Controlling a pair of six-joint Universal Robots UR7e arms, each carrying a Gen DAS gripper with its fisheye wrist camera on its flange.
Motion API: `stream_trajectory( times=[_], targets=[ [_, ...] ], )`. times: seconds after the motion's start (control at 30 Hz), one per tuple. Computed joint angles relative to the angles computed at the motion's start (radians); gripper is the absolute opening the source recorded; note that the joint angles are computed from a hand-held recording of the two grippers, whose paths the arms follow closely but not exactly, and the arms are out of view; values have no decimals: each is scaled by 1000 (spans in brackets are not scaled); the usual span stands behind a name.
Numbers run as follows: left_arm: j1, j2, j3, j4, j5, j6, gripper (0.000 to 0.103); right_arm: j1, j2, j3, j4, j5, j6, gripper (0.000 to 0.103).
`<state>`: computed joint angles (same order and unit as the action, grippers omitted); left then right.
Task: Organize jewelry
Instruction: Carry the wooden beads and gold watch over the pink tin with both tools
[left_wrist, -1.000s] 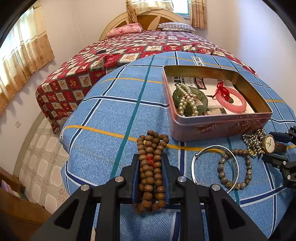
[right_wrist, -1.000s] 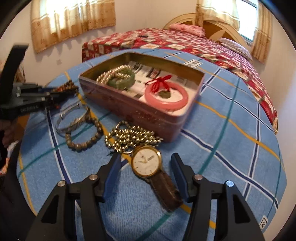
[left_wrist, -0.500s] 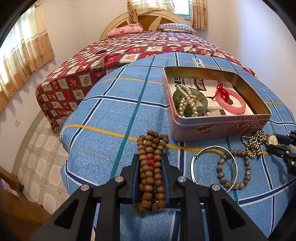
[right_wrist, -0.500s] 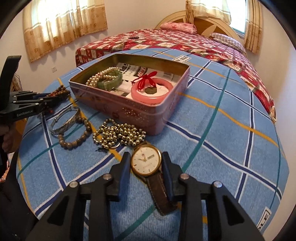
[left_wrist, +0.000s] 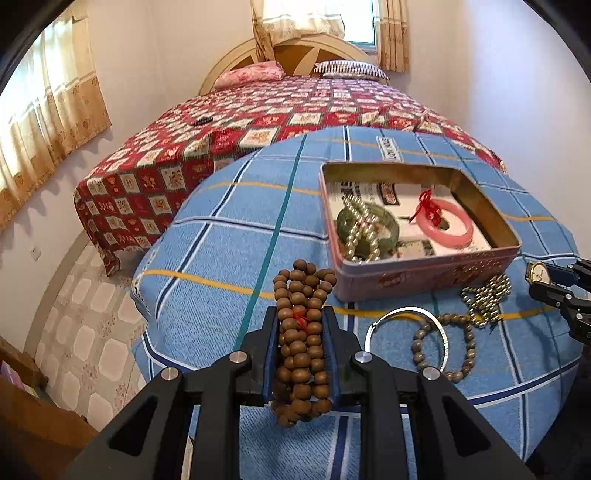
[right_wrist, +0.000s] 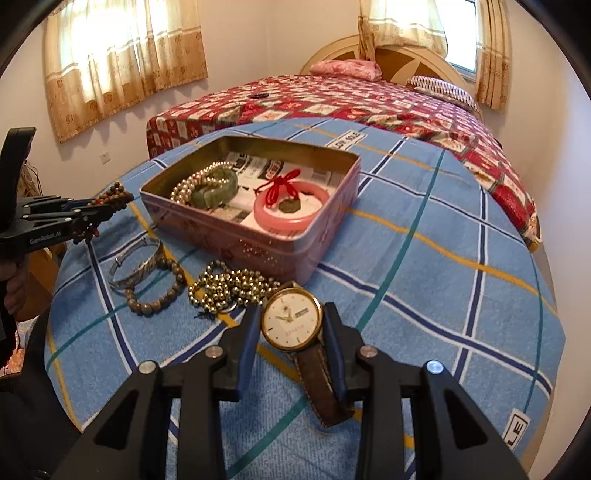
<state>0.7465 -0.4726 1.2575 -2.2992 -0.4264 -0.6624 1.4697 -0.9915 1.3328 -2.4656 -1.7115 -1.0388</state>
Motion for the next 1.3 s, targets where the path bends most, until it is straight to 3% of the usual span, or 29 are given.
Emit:
stream_trajectory(
  times=[0.5, 1.3],
  targets=[
    [-22, 26, -60, -82, 18, 120, 23, 17, -1, -10, -15, 37, 3, 36],
    [0, 149, -306, -85, 30, 312, 23, 61, 67, -115, -23, 65, -5, 36]
  ],
)
